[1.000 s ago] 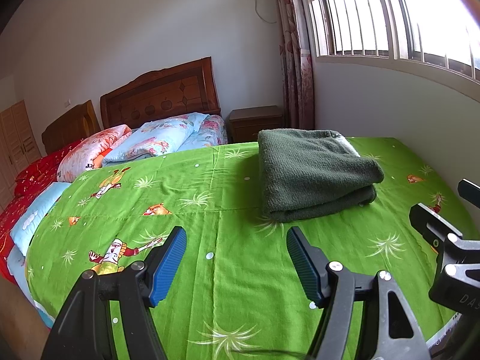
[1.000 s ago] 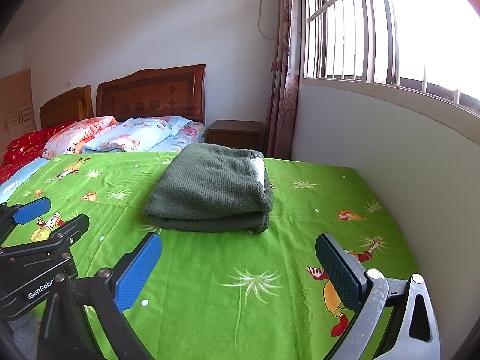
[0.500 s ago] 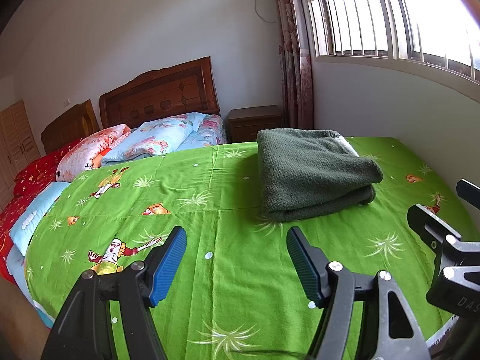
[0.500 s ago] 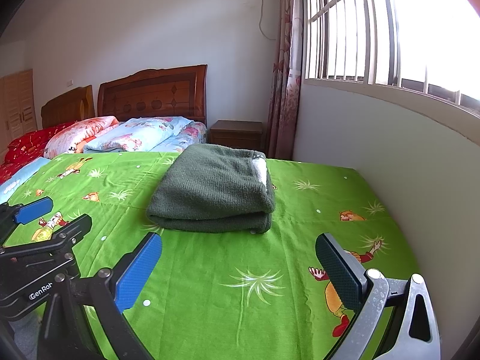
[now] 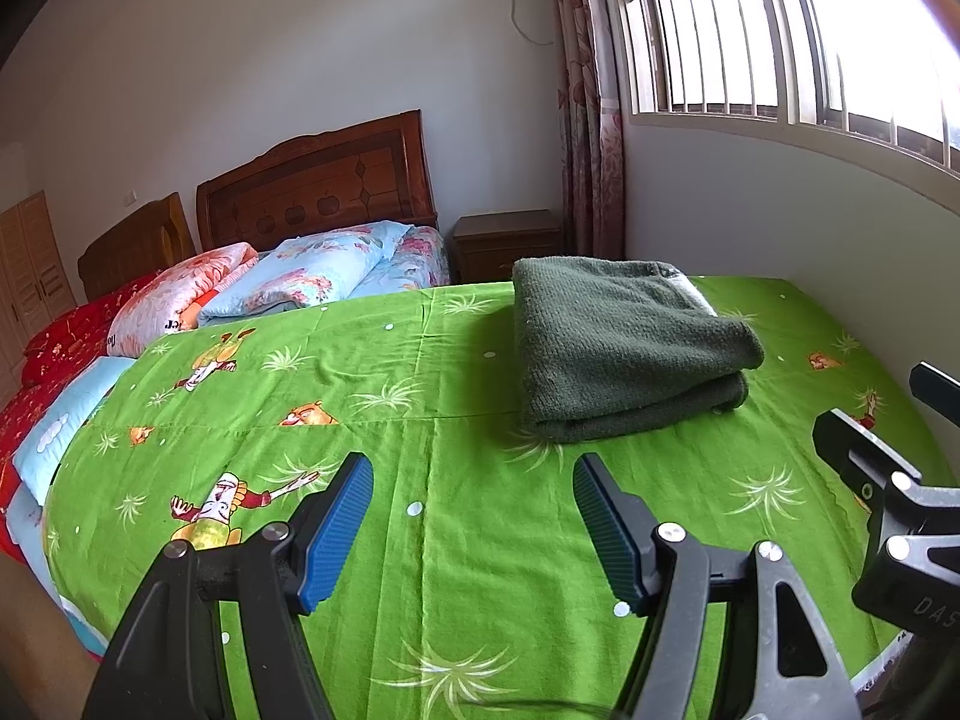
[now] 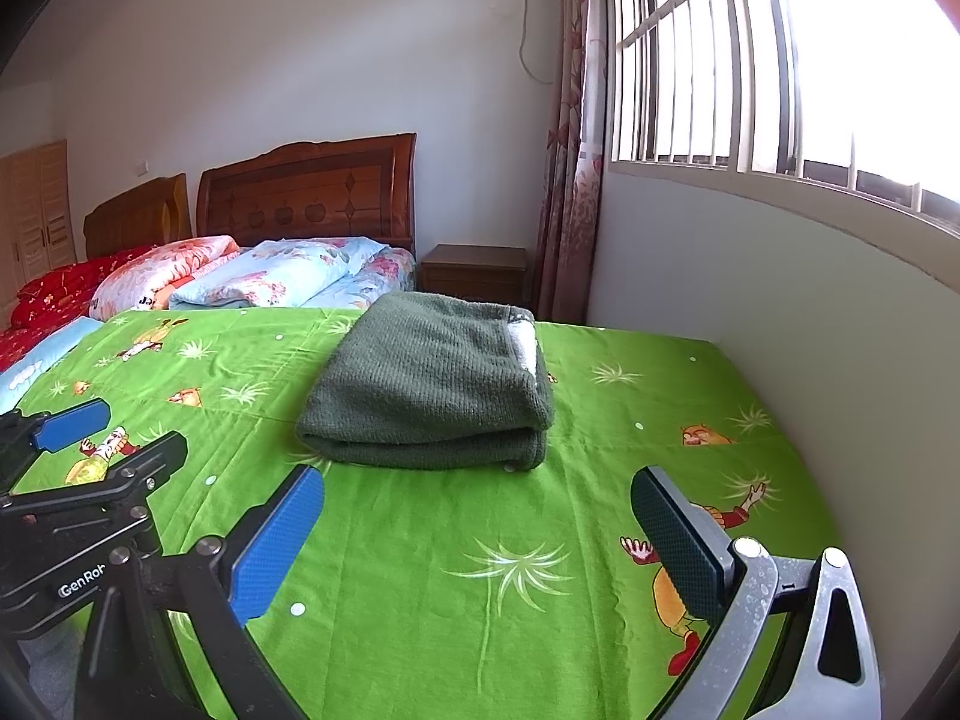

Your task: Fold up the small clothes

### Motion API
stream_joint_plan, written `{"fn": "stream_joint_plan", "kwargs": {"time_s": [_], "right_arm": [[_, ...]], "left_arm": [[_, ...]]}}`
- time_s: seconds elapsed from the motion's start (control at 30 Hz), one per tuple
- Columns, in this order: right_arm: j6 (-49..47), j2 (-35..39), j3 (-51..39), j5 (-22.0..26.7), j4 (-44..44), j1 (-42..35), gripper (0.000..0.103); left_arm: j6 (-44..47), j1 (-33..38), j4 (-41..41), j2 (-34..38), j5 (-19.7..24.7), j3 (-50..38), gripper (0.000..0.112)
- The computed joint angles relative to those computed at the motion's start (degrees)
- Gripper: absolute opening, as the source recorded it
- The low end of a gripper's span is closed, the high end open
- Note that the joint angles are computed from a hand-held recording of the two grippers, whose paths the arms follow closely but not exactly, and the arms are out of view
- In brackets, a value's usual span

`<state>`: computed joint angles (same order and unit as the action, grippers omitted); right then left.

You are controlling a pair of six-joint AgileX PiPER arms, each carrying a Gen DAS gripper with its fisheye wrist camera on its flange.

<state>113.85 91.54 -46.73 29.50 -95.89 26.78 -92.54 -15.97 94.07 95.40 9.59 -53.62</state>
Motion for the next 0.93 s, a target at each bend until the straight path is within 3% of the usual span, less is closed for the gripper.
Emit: {"fn": "stream_joint_plan", "kwargs": {"time_s": [0.47,0.83,0.93], "right_arm": [[0.0,0.0,0.2,-0.1,0.2,0.0,0.103],[0.7,0.0,0.6,-0.2,-0.2,0.1,0.103],[0.8,0.0,0.6,-0.2,-0.4,0.0,0.103]], "left_arm": [[-3.1,0.1,2.9,0.3,0.6,0.5,0.071],[-1.1,0.1,0.6,1.1,0.2,0.1,0.071],[-5.6,-0.2,5.0,1.1,0.9,0.5,0.071]]}}
